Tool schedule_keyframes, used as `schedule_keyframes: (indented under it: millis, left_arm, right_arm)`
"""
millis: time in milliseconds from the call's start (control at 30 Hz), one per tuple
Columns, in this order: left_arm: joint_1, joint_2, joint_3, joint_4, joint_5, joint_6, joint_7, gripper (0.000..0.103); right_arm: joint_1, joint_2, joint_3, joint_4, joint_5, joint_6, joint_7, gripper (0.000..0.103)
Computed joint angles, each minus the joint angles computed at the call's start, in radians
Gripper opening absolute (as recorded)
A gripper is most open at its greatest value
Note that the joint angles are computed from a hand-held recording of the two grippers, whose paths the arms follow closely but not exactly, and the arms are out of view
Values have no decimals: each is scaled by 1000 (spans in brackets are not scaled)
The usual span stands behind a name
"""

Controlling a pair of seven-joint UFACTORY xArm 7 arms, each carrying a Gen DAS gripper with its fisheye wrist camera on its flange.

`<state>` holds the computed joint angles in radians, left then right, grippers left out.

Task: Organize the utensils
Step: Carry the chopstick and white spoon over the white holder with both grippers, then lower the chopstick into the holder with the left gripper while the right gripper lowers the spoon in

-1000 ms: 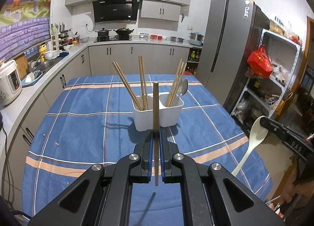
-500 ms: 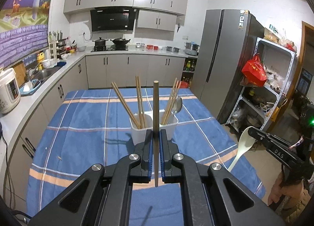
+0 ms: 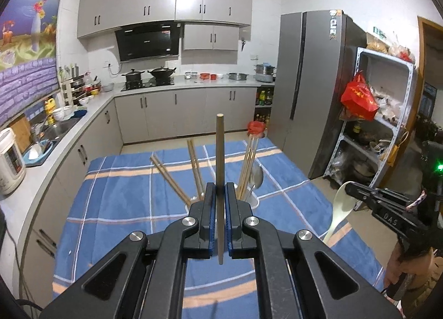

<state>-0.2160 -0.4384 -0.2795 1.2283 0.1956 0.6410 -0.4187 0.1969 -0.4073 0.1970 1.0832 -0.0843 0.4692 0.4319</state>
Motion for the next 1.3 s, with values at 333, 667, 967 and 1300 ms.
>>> schedule_keyframes:
  millis: [333, 667, 967, 1300]
  left_arm:
    - [1, 168, 56, 143, -20, -65, 58, 6]
    - [-24, 321, 106, 266, -42, -72, 124, 6]
    - [-37, 421, 136, 316, -62, -77, 135, 6]
    - [-47, 480, 152, 333, -71, -74, 149, 6]
  right_arm:
    - [-33, 216, 51, 258, -185, 27, 95, 4]
    - [72, 470, -19, 554, -358, 96, 192, 4]
    - [166, 615, -116, 717, -406, 166, 249, 4]
    - [200, 688, -157, 771, -401, 198, 243, 4]
